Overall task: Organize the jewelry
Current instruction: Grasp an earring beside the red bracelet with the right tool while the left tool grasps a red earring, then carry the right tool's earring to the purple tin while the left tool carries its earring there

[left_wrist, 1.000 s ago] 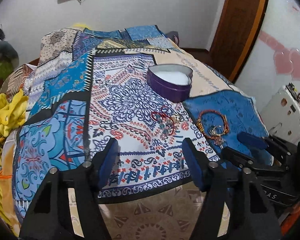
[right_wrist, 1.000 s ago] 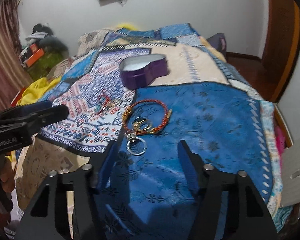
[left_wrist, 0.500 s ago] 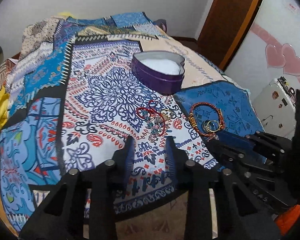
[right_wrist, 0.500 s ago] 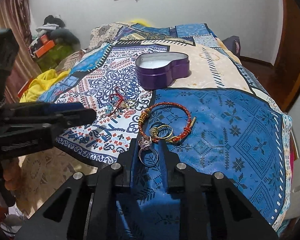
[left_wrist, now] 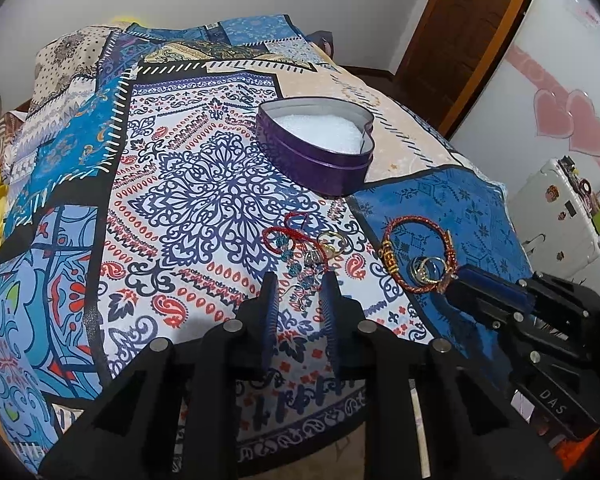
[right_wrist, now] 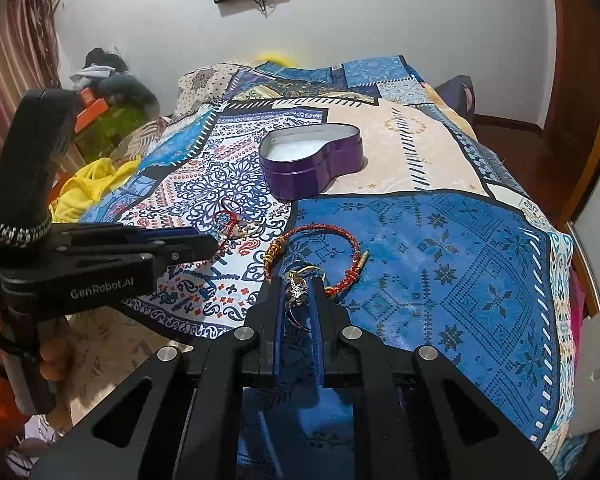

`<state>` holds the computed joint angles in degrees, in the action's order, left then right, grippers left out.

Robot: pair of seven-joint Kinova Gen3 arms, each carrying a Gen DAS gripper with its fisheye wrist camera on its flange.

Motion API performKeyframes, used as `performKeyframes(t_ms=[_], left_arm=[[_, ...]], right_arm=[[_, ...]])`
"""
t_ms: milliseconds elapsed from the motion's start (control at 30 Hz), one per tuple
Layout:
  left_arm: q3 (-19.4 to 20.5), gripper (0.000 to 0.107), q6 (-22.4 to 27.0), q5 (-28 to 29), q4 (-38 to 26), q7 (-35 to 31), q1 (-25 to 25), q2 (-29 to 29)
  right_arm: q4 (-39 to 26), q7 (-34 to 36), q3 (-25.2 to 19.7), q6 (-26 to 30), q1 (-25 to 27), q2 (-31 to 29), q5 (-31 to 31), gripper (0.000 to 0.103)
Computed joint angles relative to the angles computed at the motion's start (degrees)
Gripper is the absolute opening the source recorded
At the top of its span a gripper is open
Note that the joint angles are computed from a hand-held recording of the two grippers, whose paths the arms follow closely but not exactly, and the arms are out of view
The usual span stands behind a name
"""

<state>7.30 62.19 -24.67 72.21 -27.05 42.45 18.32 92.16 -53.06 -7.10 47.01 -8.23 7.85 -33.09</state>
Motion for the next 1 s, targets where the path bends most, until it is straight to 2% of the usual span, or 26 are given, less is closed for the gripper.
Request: performKeyframes(t_ms=[133,267,333,500,600,667,1000], left_arm=[[-0.16,0.021,0.19,-0.32,-0.27,-0.11,-0.31,-0.36],[0.29,0.021,-0.51,2.88,-0.63,-2.02,-2.66,-0.07],[0.40,0.017,-0.76,4.71,-0.84,-3.18,-3.67,0.43],[-0.11,0.010,-0.68,5.16,-1.53,-4.15,-3.59,1.16],[-0.65,0.003,1.44,3.25,-3.21,-4.31,-2.03,1.98],[-1.10,0.003,3.04,1.50,-4.19,-3.85,-0.67,2.36],[-1.04,0.000,4.94,-4.97,-4.18,-1.46,2.36,-0.61]], right_arm=[[0.30,0.74,0.10,-0.02,0.50,-0.19,-1.11,0.011],[0.51,1.25,0.33,-0.11,0.95,-0.44,-2.09,0.011],[0.70,1.48,0.44,-0.37,1.13,-0.58,-2.53,0.011],[0.73,1.54,0.62,-0.90,1.35,-0.72,-3.00,0.011],[0.66,1.60,0.70,-1.06,1.48,-0.73,-3.16,0.011],[0.61,1.67,0.77,-1.04,1.61,-0.86,-3.32,0.011],[0.47,2.26,1.18,-2.23,1.80,-1.91,-4.23,0.011]])
